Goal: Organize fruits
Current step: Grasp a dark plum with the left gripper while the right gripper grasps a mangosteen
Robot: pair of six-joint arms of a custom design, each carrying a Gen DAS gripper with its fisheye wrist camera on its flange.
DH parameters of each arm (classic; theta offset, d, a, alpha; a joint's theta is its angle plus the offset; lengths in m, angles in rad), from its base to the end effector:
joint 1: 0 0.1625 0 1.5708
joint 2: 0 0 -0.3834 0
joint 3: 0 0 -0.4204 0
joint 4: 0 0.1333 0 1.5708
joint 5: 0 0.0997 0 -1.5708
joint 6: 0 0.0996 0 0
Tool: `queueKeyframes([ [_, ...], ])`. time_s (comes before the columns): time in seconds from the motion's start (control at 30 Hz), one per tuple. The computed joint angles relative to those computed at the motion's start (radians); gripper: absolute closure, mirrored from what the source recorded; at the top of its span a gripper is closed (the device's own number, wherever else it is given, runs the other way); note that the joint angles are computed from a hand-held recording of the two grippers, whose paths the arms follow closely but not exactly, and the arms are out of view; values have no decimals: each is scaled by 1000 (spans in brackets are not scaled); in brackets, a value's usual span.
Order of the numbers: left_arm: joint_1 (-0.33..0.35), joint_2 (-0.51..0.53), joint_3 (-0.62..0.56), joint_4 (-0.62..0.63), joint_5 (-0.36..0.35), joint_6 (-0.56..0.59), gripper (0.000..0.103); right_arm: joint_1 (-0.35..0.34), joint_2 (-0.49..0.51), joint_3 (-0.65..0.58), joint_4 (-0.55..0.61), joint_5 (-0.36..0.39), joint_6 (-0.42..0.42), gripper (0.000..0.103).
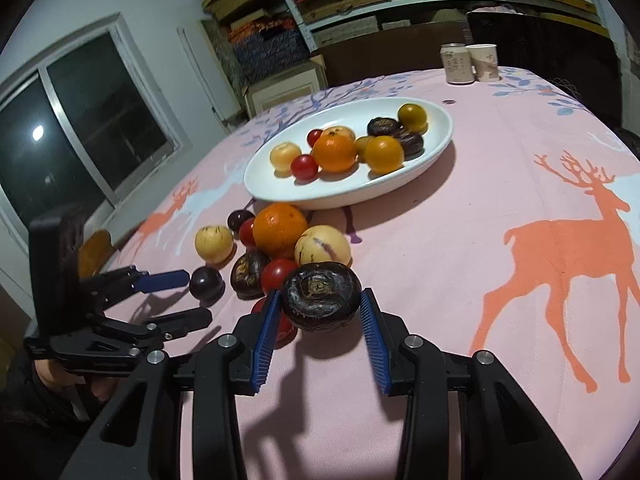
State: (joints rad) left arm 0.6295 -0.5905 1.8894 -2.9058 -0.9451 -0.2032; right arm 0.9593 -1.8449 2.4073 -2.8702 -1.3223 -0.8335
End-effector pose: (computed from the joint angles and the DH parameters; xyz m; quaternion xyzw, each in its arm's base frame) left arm -0.3188 -0.4692 -0.1061 0.3380 0.8893 -0.1811 0.2494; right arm -0.0950 -0.4104 0.3029 0.1469 -0.9150 0.3446 0.1496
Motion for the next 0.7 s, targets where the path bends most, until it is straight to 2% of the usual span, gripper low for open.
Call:
queueKeyframes([
  [0.2,15,21,-42,37,11,-21,34,-9,-4,0,-7,21,11,62],
  [0.27,22,24,-49,43,2,-19,56,-13,-6,1,-7,27,15,62],
  [0.3,18,27,-47,31,12,-13,58,-14,-6,2,-8,29,14,62],
  [0.33,19,27,-47,26,2,-3,67,-16,-8,3,-7,32,13,62],
  [0.43,10,31,-40,2,18,10,71,-21,-12,5,-4,40,12,62],
  [0.7,5,26,-27,-10,-3,11,71,-22,-12,4,-4,43,11,62],
])
